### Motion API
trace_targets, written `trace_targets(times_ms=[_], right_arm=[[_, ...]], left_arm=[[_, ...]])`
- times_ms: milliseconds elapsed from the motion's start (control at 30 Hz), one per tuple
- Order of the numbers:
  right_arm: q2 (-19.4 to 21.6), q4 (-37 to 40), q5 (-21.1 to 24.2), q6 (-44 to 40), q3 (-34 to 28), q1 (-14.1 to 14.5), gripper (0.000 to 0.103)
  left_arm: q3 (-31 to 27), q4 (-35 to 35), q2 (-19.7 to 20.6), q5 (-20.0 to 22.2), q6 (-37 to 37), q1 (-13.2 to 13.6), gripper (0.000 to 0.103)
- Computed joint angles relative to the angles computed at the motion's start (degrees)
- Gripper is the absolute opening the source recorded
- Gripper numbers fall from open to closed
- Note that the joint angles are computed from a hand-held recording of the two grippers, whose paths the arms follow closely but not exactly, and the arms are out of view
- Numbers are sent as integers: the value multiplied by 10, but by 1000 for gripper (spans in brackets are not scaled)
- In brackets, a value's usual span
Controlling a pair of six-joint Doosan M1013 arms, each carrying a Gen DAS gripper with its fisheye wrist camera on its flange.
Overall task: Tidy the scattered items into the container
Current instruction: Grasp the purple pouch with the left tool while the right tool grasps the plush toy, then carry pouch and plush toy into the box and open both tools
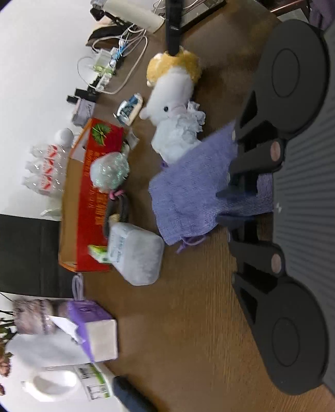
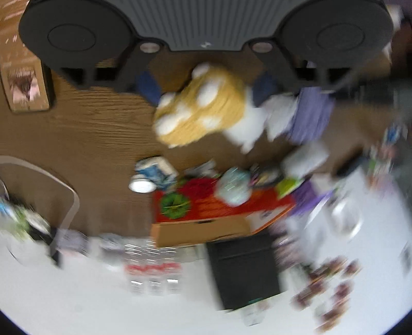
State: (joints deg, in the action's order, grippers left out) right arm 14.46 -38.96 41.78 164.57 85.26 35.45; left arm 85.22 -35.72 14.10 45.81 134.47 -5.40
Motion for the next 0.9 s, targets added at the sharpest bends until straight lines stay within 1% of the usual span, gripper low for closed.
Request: trace_targets(times_ms=[33,67,133,167,200,233,267,300,333,367,400,433,467,500,567,600,633,700,767,800,833,867,900], right_arm=[[5,6,10,25,-7,-5,88],[11,20,19,38,-15,-11,88],[23,50,26,44,-27,-24,88],[30,69,25,40,-33,-31,88],[37,84,30,29,-41,-36,85],[45,87,40,15,-52,-38,78],[55,80,52,-3,-63,-37,73],[63,71,64,-23,-73,-35,60],[71,65,78,-45,-84,-35,55],[78,58,91,-68,-94,-32,54],[82,53,95,-87,-100,-32,52],[84,52,94,-98,-103,-32,52],[83,54,93,-107,-104,-33,52],[81,55,94,-108,-106,-34,52],[78,54,106,-96,-109,-34,58],[76,54,114,-90,-110,-33,68],[73,52,120,-80,-109,-32,75],[64,58,126,-60,-103,-31,75],[61,86,128,-54,-101,-34,74],[61,97,124,-54,-100,-35,70],[62,108,121,-58,-100,-37,58],[64,114,116,-63,-100,-38,53],[66,115,114,-63,-101,-38,51]], left_arm=[[-2,6,2,-6,-4,-4,50],[-2,9,2,-14,-5,-7,64],[-8,14,9,-22,-13,-12,71],[-13,21,13,-23,-27,-15,71],[-19,32,18,-21,-45,-19,71],[-24,39,23,-23,-59,-21,71],[-28,42,25,-26,-65,-23,67],[-31,48,27,-28,-70,-25,62],[-33,51,29,-31,-70,-27,56],[-31,54,29,-39,-67,-28,38],[-27,62,27,-52,-67,-31,26],[-22,70,25,-66,-66,-34,16],[-19,67,24,-73,-59,-35,10],[-17,59,23,-77,-51,-34,8],[-12,51,20,-86,-45,-33,6],[-8,41,17,-94,-37,-32,6],[-4,23,13,-101,-24,-30,6],[-1,-21,5,-100,6,-22,6],[-2,-89,-3,-85,51,-10,6],[-1,-123,-7,-83,75,-6,6],[2,-153,-12,-85,102,-3,6],[4,-179,-16,-88,127,-1,6],[5,-200,-19,-90,145,1,6]])
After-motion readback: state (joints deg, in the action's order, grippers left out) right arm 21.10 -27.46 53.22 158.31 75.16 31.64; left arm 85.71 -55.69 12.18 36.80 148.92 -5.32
